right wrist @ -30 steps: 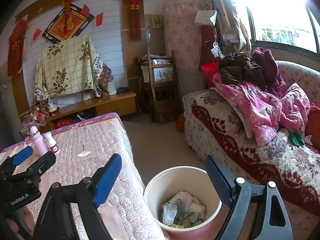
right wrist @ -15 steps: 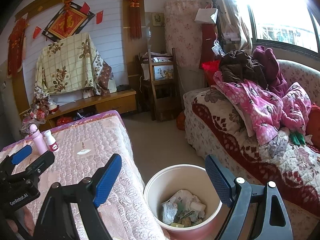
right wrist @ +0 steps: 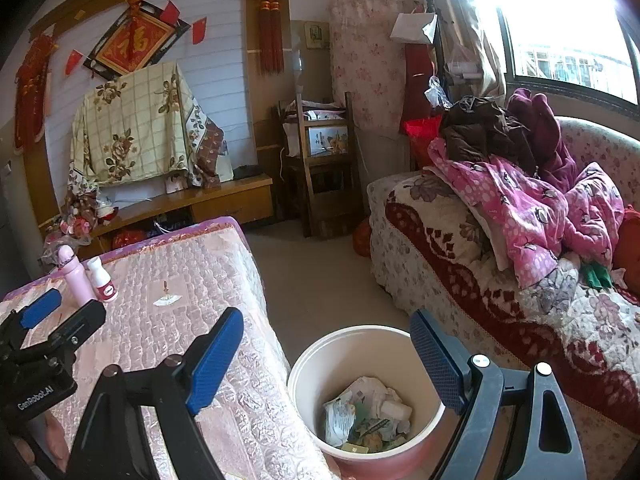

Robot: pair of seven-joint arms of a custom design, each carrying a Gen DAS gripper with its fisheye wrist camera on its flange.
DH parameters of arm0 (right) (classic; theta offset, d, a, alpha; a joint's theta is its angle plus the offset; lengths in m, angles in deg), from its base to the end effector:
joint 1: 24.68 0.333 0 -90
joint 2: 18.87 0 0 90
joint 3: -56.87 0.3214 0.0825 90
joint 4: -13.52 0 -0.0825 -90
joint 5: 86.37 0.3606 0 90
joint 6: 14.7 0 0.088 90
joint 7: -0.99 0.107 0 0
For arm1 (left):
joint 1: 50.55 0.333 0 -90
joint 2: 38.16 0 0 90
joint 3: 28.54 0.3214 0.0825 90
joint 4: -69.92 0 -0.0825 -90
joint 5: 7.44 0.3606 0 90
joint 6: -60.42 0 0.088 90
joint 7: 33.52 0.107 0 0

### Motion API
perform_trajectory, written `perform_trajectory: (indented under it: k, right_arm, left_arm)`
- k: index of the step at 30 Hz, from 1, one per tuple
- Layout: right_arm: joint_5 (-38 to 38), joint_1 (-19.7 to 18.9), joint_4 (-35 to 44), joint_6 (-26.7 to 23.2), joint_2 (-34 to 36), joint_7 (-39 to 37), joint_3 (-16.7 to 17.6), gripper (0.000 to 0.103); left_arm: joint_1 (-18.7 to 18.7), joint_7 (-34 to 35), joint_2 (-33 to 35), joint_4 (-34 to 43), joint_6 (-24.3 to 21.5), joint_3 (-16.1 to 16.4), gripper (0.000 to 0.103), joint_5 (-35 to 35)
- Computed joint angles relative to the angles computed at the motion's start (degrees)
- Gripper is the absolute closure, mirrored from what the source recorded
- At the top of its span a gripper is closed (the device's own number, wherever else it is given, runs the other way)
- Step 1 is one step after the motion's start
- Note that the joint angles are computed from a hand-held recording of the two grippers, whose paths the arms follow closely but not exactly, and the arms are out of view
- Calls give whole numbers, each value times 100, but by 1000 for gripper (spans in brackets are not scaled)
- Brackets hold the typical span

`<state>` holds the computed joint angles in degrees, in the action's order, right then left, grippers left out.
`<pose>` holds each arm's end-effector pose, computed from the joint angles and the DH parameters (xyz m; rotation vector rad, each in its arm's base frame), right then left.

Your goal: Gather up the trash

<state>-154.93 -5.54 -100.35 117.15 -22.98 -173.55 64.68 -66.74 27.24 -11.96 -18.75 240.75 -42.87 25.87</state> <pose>0.5008 0.2350 0.5615 -1.1624 1.9794 -1.1348 0.6017 -0.3645 0.5434 -1.1519 1.9635 -1.3182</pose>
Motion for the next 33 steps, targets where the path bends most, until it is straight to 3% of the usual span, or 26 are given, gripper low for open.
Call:
perform_trajectory:
  k: [24, 33]
  right_arm:
    - [63, -20, -47, 60, 14, -15, -26, 15]
    - [112, -26, -26, 79, 51, -56, -40, 15]
  left_arm:
    - [-59, 30, 26, 19, -16, 52, 4, 23]
    - [59, 171, 58, 25, -53, -96, 4, -67]
